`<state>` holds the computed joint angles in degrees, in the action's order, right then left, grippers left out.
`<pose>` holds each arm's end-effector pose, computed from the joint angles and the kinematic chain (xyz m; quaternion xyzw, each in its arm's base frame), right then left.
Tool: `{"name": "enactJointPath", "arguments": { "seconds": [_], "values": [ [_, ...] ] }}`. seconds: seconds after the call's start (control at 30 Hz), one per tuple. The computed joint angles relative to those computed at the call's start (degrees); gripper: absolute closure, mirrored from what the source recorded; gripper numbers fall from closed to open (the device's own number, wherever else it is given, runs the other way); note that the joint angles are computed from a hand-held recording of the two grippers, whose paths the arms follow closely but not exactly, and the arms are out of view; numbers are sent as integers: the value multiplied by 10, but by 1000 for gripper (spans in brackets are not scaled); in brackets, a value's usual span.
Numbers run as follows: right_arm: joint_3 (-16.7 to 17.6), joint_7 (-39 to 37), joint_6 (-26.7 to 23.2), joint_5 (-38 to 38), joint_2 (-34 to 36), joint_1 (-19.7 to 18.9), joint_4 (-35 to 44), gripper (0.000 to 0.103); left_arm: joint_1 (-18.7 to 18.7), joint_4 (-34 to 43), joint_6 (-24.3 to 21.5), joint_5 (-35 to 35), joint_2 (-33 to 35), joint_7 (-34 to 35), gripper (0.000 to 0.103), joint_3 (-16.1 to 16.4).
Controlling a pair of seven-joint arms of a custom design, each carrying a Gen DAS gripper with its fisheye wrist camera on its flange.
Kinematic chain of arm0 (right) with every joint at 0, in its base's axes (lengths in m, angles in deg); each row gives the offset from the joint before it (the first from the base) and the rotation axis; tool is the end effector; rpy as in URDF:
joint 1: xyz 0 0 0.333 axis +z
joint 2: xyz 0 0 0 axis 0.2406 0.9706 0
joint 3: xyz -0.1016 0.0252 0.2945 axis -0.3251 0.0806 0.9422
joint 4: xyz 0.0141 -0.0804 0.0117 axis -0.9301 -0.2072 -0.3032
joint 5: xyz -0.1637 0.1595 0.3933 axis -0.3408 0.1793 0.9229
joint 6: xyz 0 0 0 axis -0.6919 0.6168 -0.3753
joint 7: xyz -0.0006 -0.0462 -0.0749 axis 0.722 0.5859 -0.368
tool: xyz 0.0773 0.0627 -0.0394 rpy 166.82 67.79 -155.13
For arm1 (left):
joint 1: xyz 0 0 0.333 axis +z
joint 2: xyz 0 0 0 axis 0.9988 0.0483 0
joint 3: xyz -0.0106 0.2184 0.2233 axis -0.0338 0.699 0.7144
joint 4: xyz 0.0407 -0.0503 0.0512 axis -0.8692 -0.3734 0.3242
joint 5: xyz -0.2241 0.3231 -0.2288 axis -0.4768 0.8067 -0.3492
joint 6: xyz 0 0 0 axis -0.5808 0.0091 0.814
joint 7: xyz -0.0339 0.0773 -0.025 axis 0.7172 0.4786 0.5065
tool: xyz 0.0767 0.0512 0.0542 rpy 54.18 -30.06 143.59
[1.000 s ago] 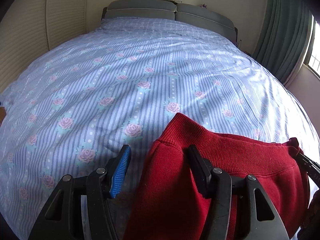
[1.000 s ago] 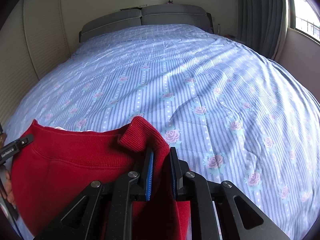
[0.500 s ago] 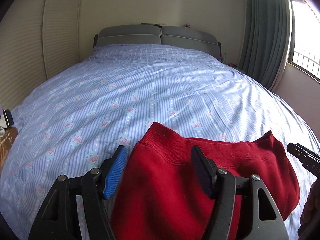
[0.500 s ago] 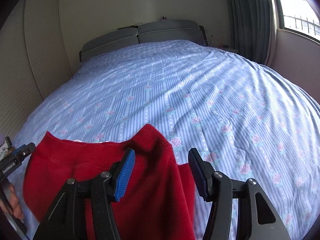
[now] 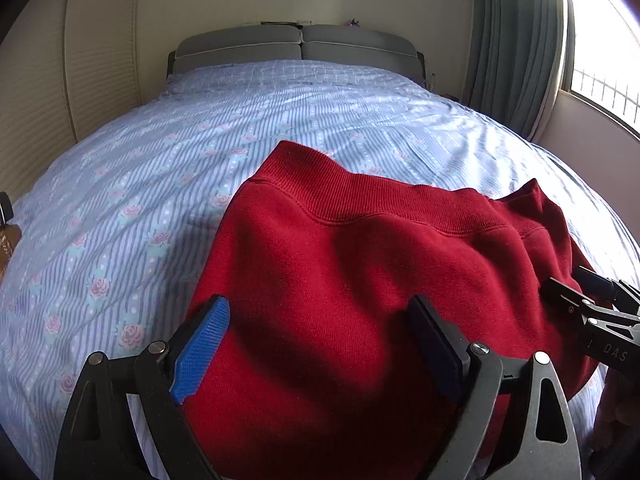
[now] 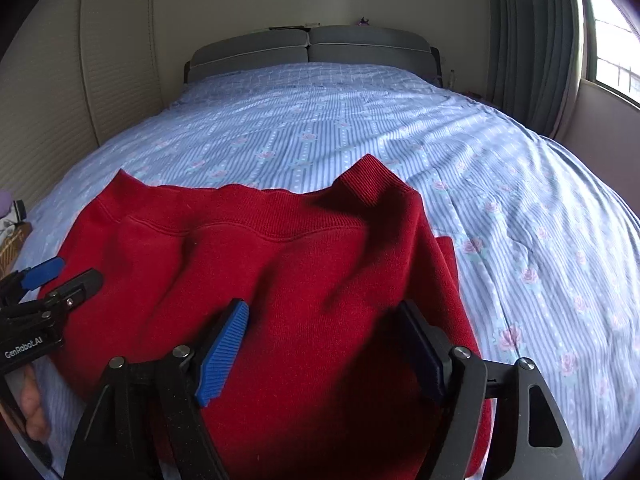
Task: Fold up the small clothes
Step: 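Lift the hem with both tools and fold it over toward the collar, then release the hem and withdraw both tools from the folded sweatshirt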
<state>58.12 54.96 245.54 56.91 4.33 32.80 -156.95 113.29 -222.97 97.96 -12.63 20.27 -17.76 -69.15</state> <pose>0.4970 0.0973 0.3856 -0.7062 0.5780 -0.2480 0.3251 0.4660 -0.1628 0.3760 -0.6763 0.6115 -0.2983 0.2823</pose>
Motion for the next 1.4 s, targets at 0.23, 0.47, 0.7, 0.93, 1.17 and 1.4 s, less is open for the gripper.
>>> {"name": "enactJointPath", "arguments": {
  "seconds": [0.23, 0.47, 0.7, 0.93, 1.17, 1.4],
  "values": [
    [45, 24, 2, -9, -11, -44, -7, 24, -23, -14, -5, -23, -29, -4, 13, 13],
    [-16, 28, -12, 8, -120, -6, -64, 23, -142, -45, -58, -58, -90, 7, 13, 111],
    [-106, 21, -81, 74, -244, 25, -136, 23, -243, -78, -122, -82, -158, 19, 13, 163],
    [-147, -7, -120, 149, -278, 38, -157, 22, -288, -105, -184, -79, -221, 12, 13, 164],
    [-226, -54, -111, 251, -256, 127, -136, 22, -297, -114, -200, -74, -234, -6, 13, 167],
    [-324, -115, -105, 370, -227, 230, -108, 23, -287, -116, -200, -62, -228, -19, 13, 167]
  ]
}}
